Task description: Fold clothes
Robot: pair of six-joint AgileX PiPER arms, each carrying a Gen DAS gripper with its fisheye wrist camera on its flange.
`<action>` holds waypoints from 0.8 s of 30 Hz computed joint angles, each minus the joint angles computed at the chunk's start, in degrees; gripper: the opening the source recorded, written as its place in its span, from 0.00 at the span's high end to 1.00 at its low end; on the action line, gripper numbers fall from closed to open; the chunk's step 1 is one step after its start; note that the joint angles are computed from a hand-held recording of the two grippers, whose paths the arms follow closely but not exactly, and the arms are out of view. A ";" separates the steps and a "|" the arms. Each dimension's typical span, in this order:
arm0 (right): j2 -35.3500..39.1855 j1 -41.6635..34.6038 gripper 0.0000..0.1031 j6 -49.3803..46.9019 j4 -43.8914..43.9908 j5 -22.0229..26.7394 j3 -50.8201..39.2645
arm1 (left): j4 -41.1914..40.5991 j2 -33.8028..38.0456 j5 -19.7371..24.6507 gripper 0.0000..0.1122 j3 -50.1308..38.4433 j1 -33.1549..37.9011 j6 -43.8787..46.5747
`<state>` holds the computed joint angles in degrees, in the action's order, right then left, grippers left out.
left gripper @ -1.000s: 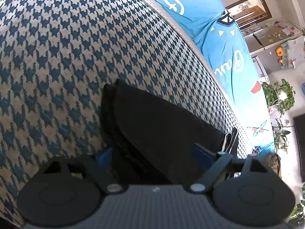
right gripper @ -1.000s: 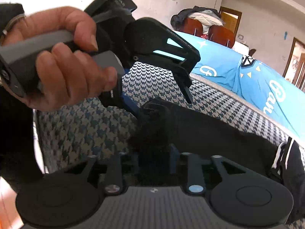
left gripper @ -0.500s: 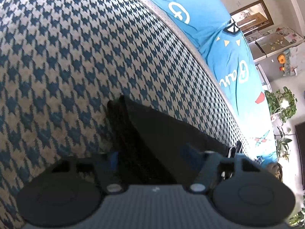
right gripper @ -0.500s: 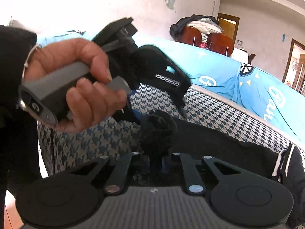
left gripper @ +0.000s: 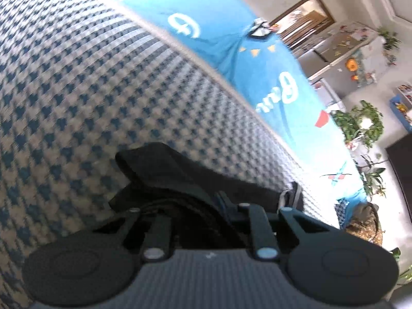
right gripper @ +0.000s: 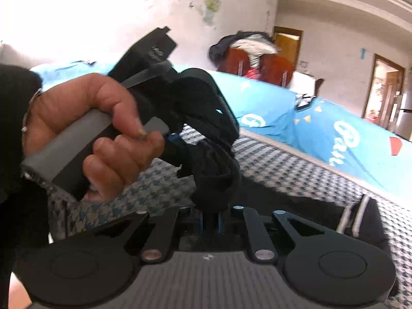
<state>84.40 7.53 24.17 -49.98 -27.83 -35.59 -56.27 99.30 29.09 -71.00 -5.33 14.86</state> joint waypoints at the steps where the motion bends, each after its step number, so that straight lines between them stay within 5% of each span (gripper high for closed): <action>1: -0.61 -0.95 0.89 -0.38 0.44 -0.49 0.31 | -0.16 -0.06 -0.49 0.86 -0.62 -0.89 -0.29; 10: -3.70 -10.32 0.89 -3.18 6.45 -3.75 1.57 | 13.86 6.00 -0.50 0.86 -16.98 -11.35 -14.35; 17: -1.90 -16.88 0.89 0.10 10.42 -1.97 -0.53 | 27.51 17.10 5.26 0.85 -36.29 -19.73 -25.40; 24: 1.06 -23.27 0.89 24.77 -3.42 3.59 -4.61 | 32.22 32.69 15.31 0.76 -59.01 -23.11 -31.33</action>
